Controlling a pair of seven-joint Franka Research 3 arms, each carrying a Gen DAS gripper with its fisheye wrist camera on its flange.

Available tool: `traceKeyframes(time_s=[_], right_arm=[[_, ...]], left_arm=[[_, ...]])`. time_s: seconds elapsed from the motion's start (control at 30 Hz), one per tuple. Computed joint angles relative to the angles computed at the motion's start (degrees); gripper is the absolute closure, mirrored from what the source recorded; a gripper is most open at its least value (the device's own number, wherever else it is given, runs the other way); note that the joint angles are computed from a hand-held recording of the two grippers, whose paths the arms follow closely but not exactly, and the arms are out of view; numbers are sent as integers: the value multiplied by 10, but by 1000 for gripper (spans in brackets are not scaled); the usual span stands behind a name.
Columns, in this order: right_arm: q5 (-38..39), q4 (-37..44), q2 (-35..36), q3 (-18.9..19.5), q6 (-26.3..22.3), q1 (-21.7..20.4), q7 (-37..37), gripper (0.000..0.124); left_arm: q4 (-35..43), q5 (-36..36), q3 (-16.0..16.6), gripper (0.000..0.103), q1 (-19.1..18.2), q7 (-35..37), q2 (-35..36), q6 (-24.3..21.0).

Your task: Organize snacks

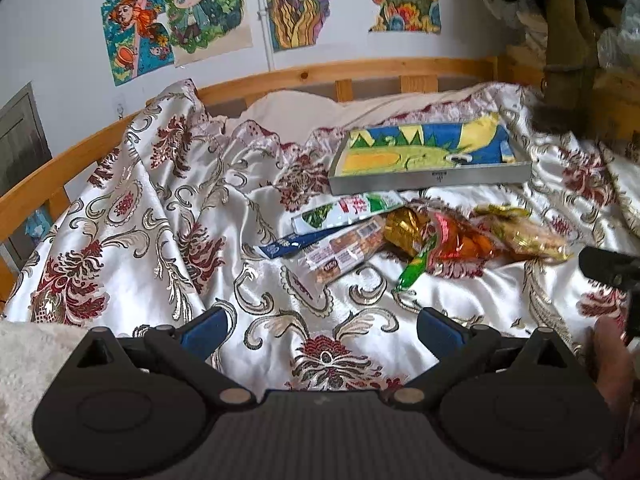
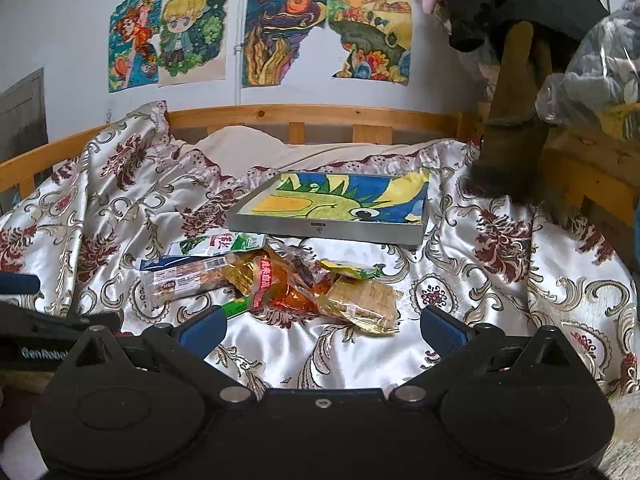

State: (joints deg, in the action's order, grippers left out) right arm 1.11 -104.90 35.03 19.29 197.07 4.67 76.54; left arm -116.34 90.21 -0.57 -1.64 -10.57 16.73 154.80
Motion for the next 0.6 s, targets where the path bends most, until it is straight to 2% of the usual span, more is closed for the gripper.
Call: traceKeyframes(time_s=[0.07,0.17,0.27,0.47,0.6], right_arm=[[-1,5,2,11,-13,-10,6,21],[-10,20,13,54,-46,-50,6,21],[7,34,20,74,-71,-65,-3,21],[35,90,54,136,-139,-111,-56,21],[61,169,114,201,-195,-148,-104,21]], left_arm=[[5,-15,-1,0,2,21,5,4],[13,-47,0,0,3,57,14,12],[21,-90,2,0,5,109,23,26],[41,-238,3,0,21,250,48,86],[64,-287,17,0,17,283,71,128]])
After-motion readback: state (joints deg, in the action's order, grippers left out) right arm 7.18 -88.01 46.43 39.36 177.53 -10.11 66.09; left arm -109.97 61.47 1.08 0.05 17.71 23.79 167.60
